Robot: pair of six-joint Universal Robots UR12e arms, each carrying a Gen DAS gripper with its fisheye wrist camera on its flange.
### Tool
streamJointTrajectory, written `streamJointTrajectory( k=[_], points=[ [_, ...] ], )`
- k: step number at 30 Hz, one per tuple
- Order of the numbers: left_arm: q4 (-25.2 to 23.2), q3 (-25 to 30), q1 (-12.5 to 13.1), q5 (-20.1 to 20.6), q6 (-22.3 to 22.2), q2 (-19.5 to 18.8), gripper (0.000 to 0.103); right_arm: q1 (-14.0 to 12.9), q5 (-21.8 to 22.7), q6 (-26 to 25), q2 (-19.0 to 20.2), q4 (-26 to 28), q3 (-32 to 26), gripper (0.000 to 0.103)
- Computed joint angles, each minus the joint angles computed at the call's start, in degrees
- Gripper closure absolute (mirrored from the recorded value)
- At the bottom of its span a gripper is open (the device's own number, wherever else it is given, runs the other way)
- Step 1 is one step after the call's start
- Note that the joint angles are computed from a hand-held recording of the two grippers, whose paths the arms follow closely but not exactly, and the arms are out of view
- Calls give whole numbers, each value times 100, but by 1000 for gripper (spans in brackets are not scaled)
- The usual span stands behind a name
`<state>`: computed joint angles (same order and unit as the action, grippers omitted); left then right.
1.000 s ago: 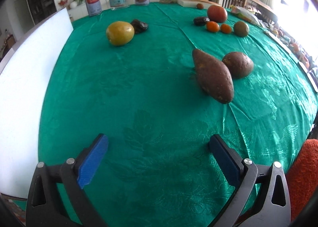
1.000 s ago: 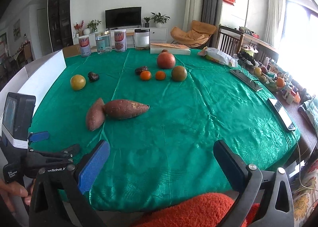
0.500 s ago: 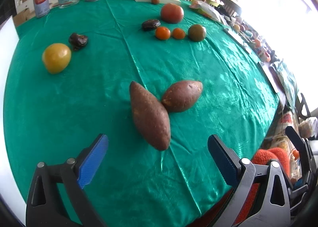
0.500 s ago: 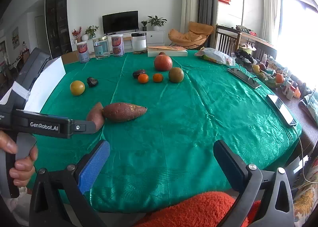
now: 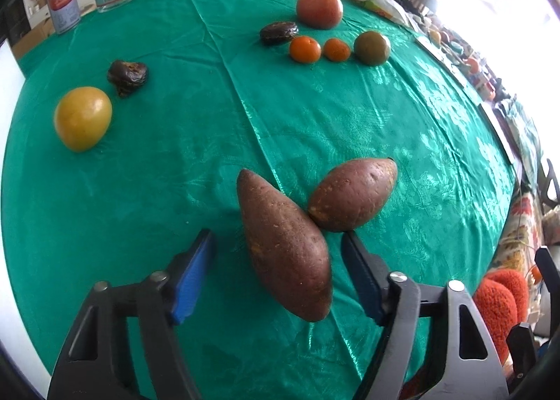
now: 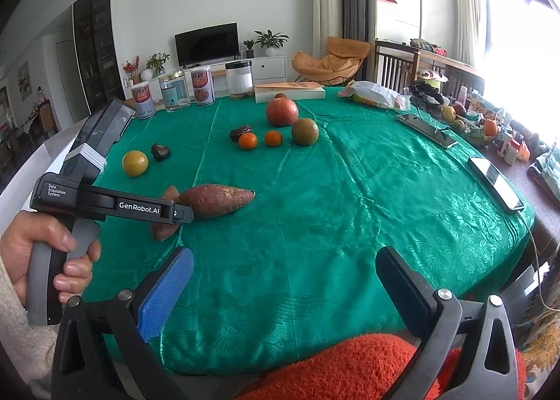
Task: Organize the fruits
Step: 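Move the left tool toward the long sweet potato and close on it, then lift the sweet potato with the left tool while the right tool approaches the small orange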
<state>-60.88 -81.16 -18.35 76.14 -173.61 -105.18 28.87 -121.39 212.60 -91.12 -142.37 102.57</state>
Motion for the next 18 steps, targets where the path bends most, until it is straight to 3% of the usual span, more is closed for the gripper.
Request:
streamJointTrajectory(
  k=[3,5,6,11,18],
  points=[
    [19,35,-31,140,-1,-27,37,2,-15,41,-12,-16,16,0],
    [-3,52,-11,31,0,-36,46,-2,-13,64,-18,-16,22,0],
    [-52,71,-7,5,-16,-38,56,-3,-14,72,-18,-17,23,0],
    [-168,-4,63,36,-13,79,58,-21,20,92,-34,-37,42,0],
    [-283,-364,399,218,132,476,59,-54,103,197,-67,-37,74,0]
  ],
)
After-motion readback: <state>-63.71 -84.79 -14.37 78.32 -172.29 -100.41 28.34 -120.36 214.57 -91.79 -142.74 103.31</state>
